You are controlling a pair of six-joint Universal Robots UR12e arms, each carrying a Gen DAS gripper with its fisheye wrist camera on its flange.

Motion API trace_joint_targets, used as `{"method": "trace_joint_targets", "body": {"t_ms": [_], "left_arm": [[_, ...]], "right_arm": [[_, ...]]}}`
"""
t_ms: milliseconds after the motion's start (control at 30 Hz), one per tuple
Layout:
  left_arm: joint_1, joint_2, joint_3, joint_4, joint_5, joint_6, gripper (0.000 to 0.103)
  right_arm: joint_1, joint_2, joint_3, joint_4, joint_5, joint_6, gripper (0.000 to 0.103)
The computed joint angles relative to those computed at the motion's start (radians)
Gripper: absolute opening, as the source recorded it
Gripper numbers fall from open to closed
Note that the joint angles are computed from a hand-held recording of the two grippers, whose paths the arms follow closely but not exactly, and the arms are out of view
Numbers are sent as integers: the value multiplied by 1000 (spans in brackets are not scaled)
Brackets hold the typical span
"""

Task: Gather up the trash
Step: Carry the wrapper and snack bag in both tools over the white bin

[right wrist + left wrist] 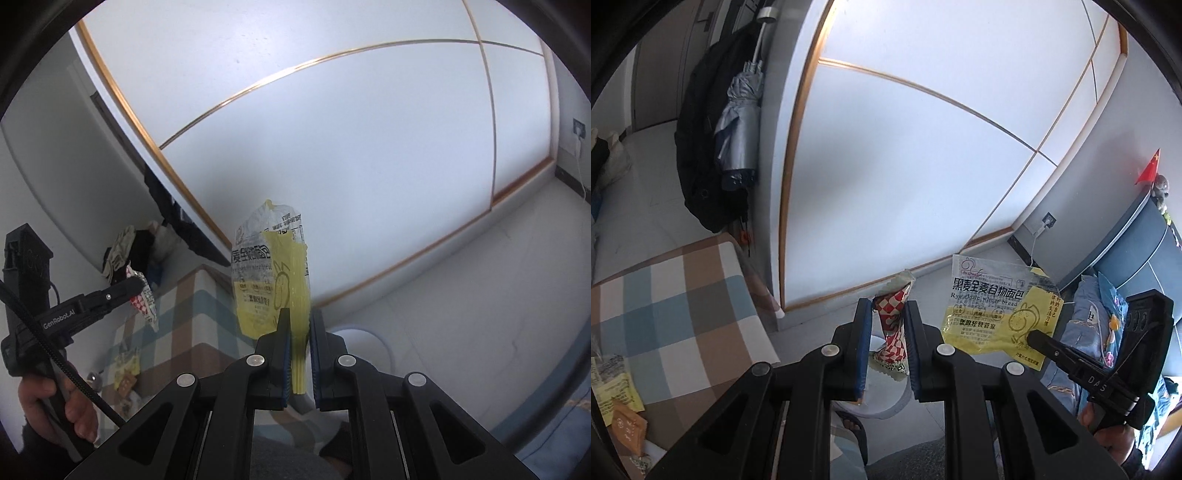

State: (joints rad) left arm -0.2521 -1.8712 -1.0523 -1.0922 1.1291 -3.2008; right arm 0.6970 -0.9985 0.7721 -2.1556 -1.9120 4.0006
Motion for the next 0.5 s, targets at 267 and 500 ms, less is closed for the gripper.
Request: {"method": "trace_joint_targets", "body": {"t_ms": [267, 500], "left_arm": [[-17, -79, 64, -129, -30, -22, 13], [-28, -120, 97, -217, -34, -16, 13]], "right_arm": [[-53, -27, 105, 98, 111, 127, 8], [-93, -30, 179, 124, 250, 186, 8]]}}
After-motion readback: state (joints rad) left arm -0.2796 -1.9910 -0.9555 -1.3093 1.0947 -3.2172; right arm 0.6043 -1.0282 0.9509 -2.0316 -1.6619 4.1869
